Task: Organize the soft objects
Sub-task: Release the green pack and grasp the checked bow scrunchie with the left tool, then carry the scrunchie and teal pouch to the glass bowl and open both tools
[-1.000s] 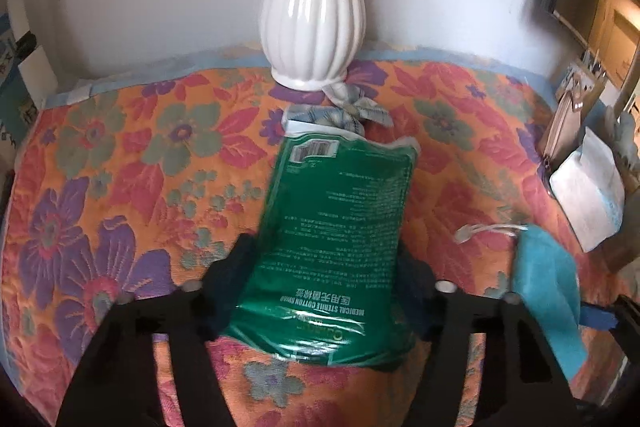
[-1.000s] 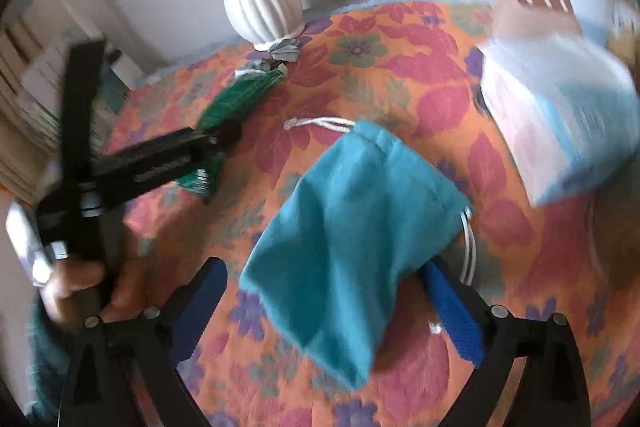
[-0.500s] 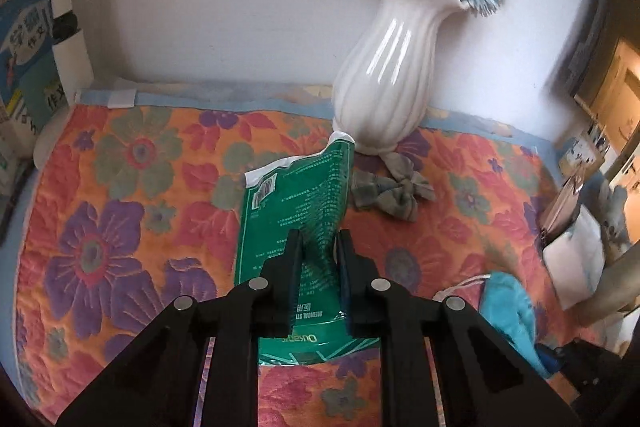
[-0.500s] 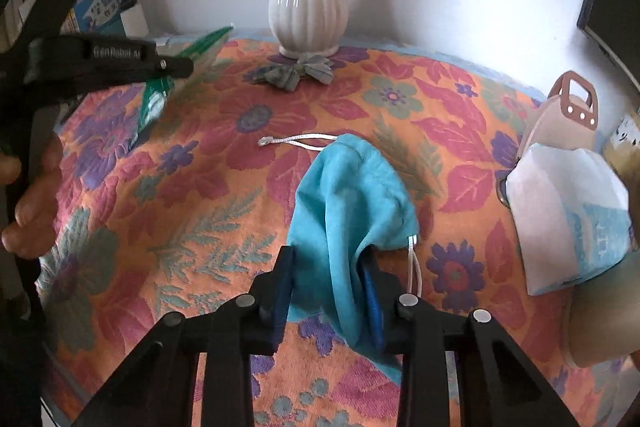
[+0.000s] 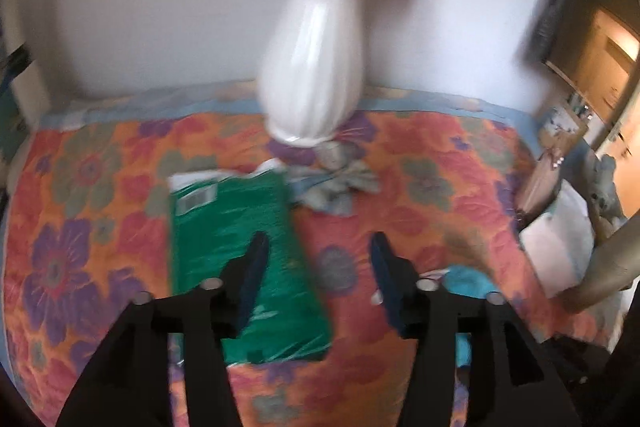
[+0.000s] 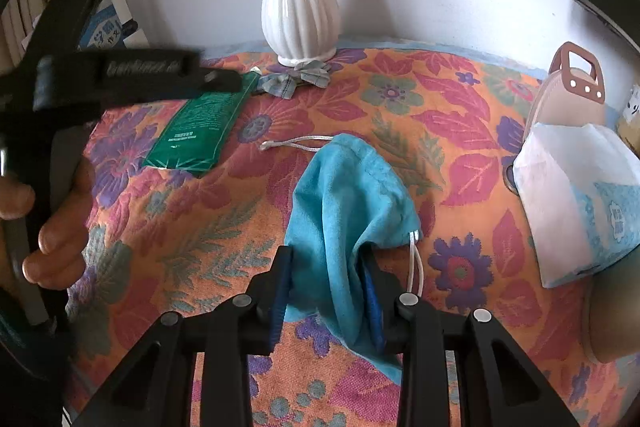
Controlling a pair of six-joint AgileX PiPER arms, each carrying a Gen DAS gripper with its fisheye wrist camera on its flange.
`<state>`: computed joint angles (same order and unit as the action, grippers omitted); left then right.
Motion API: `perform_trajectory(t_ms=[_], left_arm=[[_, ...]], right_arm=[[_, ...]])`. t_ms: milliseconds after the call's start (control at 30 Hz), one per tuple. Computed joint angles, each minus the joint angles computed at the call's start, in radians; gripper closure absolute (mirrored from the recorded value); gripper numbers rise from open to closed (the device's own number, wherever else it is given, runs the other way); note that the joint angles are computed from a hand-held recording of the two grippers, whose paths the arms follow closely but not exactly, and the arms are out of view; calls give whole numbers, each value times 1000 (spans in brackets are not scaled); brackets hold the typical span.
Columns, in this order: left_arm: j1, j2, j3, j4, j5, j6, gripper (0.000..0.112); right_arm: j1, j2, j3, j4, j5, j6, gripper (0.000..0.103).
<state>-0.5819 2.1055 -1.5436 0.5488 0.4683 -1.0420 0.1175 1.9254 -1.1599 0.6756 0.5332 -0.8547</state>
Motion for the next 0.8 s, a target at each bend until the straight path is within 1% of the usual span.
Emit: perform_trajectory(t_ms=[33,100,133,200,233,267,333,400,433,467,500,533,567,600,633,667,733,800], left_arm=[[4,19,-32,-50,-8,60,47],[12,70,-112,-123,-7,170,46],[21,111,-177,-172,18,240,46],[32,182,-291,-210,85,298,47],[36,208,-331,-219,107,319,47],[47,244,-384,-264,127,379,47],[56,287,-450,-322,165,454,47],[52,325,-507,-319,197,481,47],[51,334,-521,-313,203,482,48],[49,335,-518,-302,198,474,54],[44,329,-506,-278,191,459,60],[35,329,-502,-235,196,430,76],[30,335,-510,-201,210,405,85],[32,328,-496,-199,198,397,87],[39,314,-469,-221,165,404,96],[42,297,-435,-222,134,392,96],[37,270,-388,-188,96,347,96],[33,219,-305,-179,34,322,96]], right_arm=[[-4,1,-1,6,4,-8,72],[-18,11,-13,31,26,-29,72],[-25,12,-14,38,34,-36,72],[-33,17,-19,47,44,-37,72],[-36,18,-20,53,46,-42,69],[-38,20,-21,57,49,-48,66],[-42,18,-21,58,54,-54,45],[-36,2,-2,43,22,-43,40],[-39,0,1,49,24,-48,40],[-41,2,0,53,31,-50,40],[-48,10,-8,54,44,-47,37],[-47,15,-13,45,47,-33,30],[-47,24,-25,23,47,-1,28],[-50,35,-35,18,49,10,27],[-50,31,-33,14,49,20,27],[-45,31,-32,5,43,33,27],[-17,35,-38,-64,10,106,27],[30,36,-39,-190,-40,225,27]])
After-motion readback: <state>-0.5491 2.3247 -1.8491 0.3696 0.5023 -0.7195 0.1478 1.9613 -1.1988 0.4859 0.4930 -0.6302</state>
